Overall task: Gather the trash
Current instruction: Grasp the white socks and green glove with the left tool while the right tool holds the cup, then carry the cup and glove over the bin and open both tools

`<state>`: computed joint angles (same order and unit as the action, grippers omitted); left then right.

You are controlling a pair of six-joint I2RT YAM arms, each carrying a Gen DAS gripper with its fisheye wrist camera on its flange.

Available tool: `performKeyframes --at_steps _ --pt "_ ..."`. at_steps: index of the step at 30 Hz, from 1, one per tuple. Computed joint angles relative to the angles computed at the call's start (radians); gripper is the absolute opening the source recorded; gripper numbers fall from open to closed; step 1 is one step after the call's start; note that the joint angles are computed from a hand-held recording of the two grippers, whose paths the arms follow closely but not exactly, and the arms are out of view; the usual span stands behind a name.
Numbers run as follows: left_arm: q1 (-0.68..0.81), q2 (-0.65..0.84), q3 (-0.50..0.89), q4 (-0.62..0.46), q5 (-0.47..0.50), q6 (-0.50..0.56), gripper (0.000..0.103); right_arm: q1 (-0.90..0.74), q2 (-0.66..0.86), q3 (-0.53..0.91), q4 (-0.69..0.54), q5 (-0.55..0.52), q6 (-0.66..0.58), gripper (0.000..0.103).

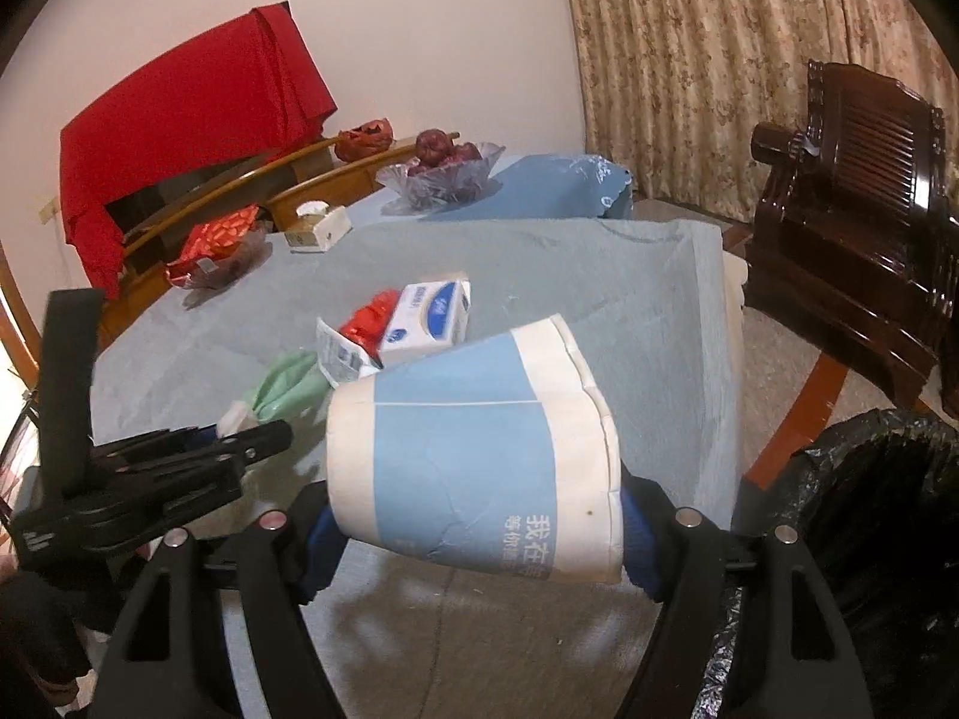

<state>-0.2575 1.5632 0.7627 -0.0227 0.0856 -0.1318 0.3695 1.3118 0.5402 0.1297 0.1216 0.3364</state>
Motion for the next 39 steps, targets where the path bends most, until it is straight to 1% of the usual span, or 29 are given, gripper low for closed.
performKeyframes --at_steps 6,11,18,25,30,34,36,39 --pt "-0.01 -0.12 -0.035 -0.048 0.02 0.005 0.033 0.017 -0.1 -0.002 -0.063 0.022 0.002 0.073" --pt "-0.048 -0.196 -0.035 -0.086 0.023 0.013 0.033 0.029 -0.19 0.008 -0.153 0.053 0.014 0.073" --pt "-0.126 -0.257 -0.031 -0.116 0.003 0.008 0.033 0.033 -0.322 0.01 -0.268 0.09 0.021 0.073" --pt "-0.221 -0.299 -0.019 -0.138 -0.021 -0.008 0.033 0.001 -0.505 -0.009 -0.407 0.119 0.022 0.073" --pt "-0.309 -0.297 0.001 -0.143 -0.043 -0.017 0.033 -0.069 -0.651 -0.036 -0.529 0.114 0.017 0.073" --pt "-0.391 -0.281 0.018 -0.135 -0.066 -0.031 0.033 -0.176 -0.778 -0.054 -0.635 0.08 -0.005 0.073" --pt "-0.426 -0.272 0.025 -0.13 -0.072 -0.038 0.033 -0.25 -0.835 -0.06 -0.682 0.044 -0.032 0.073" --pt "-0.488 -0.246 0.05 -0.115 -0.091 -0.051 0.033 -0.4 -0.912 -0.064 -0.745 -0.042 -0.088 0.073"
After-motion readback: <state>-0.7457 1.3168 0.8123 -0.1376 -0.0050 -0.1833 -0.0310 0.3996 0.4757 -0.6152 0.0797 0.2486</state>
